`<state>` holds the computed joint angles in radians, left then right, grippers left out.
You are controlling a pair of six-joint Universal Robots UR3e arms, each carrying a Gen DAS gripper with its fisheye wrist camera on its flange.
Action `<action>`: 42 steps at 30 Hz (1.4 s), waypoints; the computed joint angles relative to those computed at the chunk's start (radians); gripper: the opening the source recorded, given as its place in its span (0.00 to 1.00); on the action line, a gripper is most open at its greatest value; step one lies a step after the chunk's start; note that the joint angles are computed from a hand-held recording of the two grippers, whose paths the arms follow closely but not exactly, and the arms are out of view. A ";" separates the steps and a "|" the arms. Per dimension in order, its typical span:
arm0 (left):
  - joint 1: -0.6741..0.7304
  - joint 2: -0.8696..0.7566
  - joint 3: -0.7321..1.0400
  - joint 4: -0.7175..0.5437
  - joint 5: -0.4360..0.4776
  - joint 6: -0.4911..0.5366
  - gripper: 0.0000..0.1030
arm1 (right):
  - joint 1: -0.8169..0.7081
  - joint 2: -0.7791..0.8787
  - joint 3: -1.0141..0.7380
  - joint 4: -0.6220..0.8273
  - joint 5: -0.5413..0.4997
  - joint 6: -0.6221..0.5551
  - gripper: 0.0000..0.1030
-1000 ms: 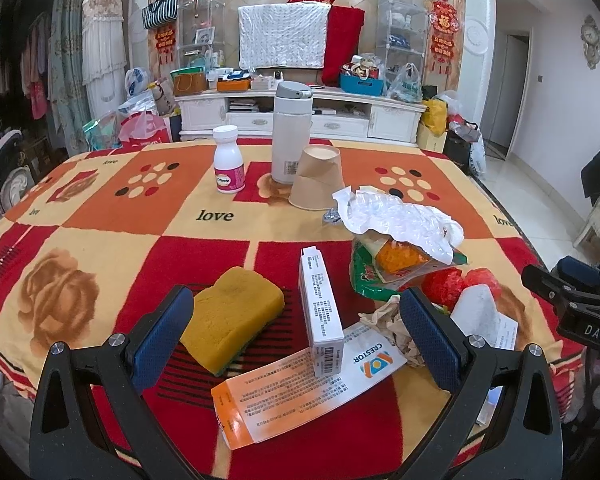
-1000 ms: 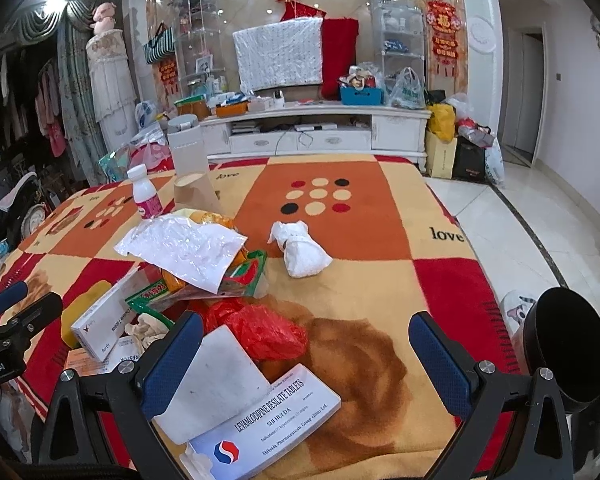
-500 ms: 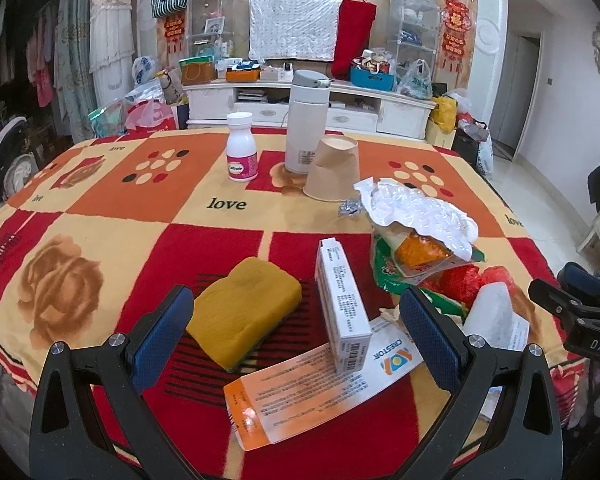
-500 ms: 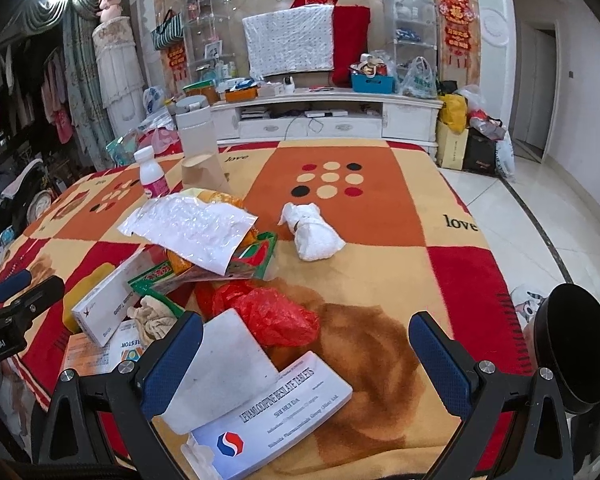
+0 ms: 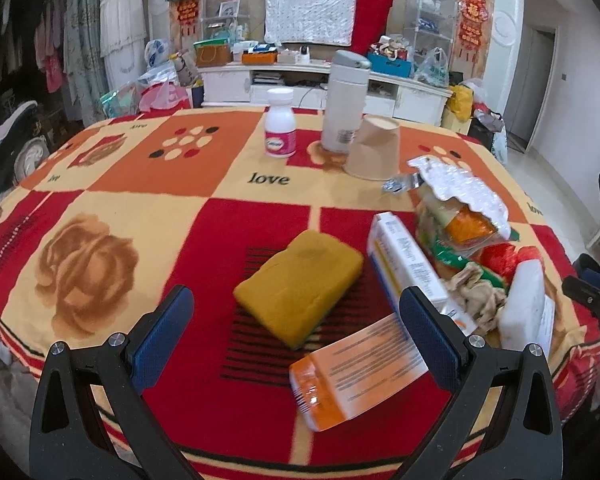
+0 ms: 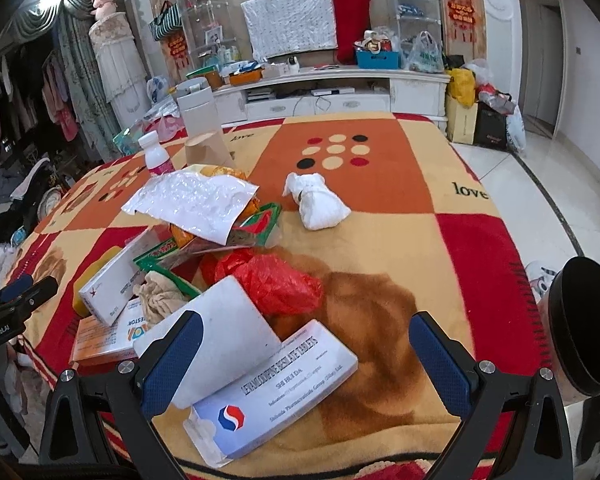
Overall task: Collect trash
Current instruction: 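Grasp the yellow sponge with the left tool while the right tool grasps the white Escitalopram box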
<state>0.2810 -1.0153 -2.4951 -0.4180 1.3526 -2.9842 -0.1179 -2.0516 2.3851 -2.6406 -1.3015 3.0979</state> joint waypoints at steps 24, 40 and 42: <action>-0.029 -0.491 0.203 0.123 0.028 0.184 0.99 | 0.179 0.260 -0.199 -0.006 0.148 0.040 0.77; 0.283 -0.253 0.176 -0.176 -0.168 0.353 0.49 | 0.481 0.690 -0.600 -0.039 0.026 0.109 0.48; 0.345 -0.204 0.158 -0.218 -0.200 0.388 0.49 | 0.510 0.756 -0.673 -0.029 0.025 0.114 0.47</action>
<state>0.6263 -1.2191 -2.3373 -0.6360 1.1526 -2.5963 0.3923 -1.2957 1.7121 -2.6693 -1.2766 3.2119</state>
